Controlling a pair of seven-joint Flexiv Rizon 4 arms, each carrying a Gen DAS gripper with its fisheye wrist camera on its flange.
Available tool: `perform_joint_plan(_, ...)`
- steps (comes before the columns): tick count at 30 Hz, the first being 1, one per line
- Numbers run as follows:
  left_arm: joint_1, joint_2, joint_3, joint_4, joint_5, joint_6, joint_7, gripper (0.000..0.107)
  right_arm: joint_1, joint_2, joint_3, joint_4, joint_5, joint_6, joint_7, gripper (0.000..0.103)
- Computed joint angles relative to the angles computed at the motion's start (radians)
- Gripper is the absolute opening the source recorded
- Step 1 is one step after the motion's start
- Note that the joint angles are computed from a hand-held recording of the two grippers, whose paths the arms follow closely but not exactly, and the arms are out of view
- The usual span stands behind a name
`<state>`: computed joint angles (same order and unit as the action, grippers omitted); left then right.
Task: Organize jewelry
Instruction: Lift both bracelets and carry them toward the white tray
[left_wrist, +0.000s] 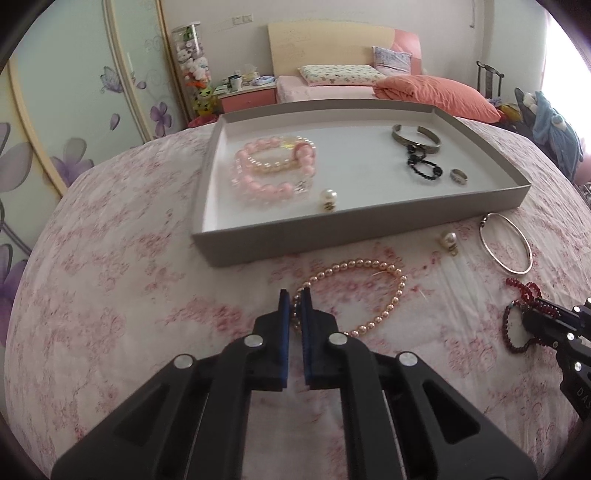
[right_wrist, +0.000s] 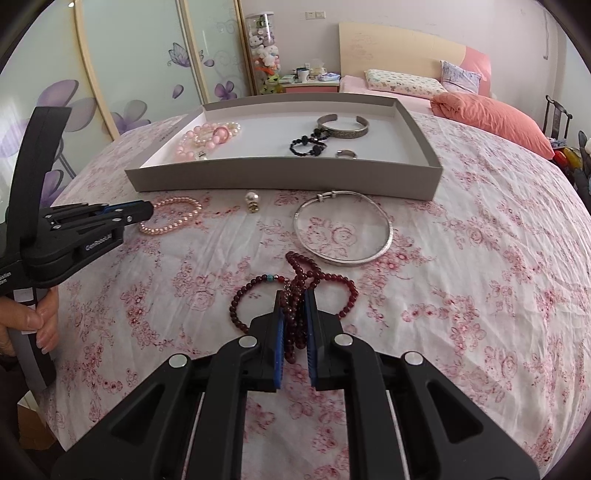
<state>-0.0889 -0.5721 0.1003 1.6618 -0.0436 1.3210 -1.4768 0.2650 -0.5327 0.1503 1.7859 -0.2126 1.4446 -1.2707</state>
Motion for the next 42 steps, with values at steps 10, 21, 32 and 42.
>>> perform_joint_plan(10,0.002,0.04,0.006,0.074,-0.003,0.046,-0.021,0.007,0.008,-0.002,-0.004,-0.002,-0.004,-0.001,0.0,0.011)
perform_joint_plan(21,0.002,0.04,0.007,0.074,-0.002,0.047,-0.023,0.007,0.008,-0.002,-0.004,-0.003,-0.003,-0.002,0.0,0.011)
perform_joint_plan(32,0.072,0.073,-0.093,0.151,-0.094,0.143,0.059,0.007,0.005,0.002,-0.005,0.008,0.008,0.05,0.001,0.011)
perform_joint_plan(42,0.184,0.117,-0.256,0.233,-0.225,0.263,0.174,0.007,-0.012,0.006,0.015,0.011,0.009,0.105,0.001,0.01)
